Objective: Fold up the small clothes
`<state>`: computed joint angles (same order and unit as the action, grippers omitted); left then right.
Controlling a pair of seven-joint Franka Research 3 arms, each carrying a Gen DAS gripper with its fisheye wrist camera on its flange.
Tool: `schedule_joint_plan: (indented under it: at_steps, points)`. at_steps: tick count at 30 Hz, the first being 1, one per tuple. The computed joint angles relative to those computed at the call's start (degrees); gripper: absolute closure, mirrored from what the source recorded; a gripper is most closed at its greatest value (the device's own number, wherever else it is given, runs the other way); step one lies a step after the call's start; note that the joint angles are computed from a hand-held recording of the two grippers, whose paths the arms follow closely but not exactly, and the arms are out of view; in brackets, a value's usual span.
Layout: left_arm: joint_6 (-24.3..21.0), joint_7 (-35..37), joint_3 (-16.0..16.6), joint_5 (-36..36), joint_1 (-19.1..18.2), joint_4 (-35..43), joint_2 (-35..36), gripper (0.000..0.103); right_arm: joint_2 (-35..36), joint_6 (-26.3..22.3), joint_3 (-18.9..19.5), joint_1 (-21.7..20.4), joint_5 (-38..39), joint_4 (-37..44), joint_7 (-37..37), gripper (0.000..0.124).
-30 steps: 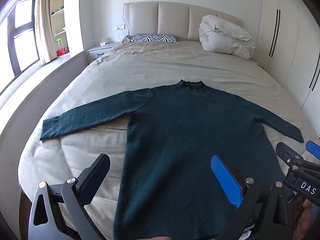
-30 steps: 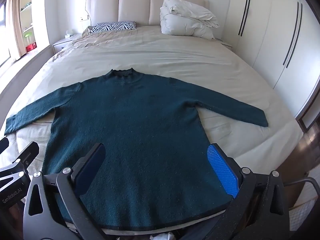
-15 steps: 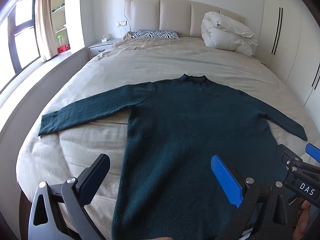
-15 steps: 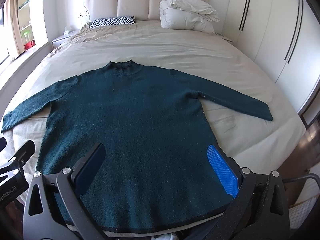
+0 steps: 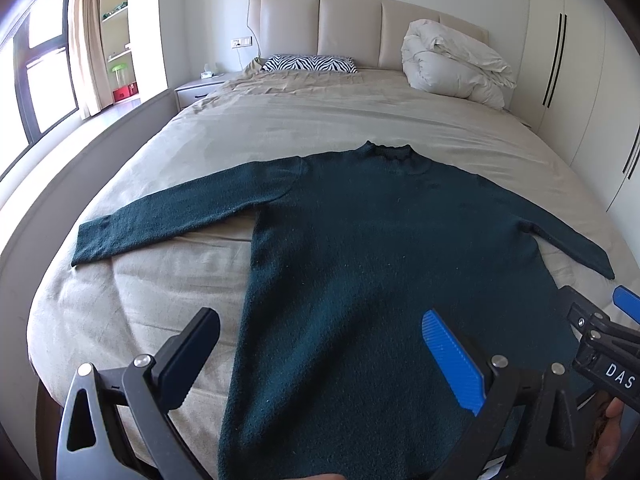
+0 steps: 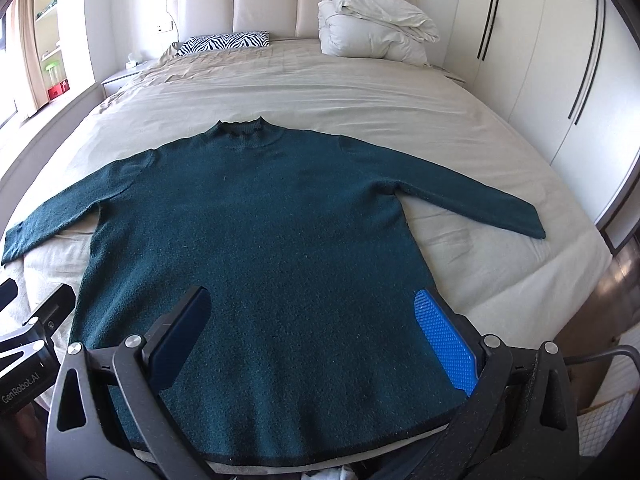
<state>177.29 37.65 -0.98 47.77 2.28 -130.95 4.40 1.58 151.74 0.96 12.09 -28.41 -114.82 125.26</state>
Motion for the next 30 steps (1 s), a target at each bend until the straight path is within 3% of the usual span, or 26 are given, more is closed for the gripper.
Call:
schedule_joint_plan:
  at_steps: [30]
  points:
    - [0.19,1.08,0.14,-1.31,-0.21,-0.06,0.36,0.0,-0.23,-0.33,0.1,-0.15,1.27,-0.2,-1.28,0.021]
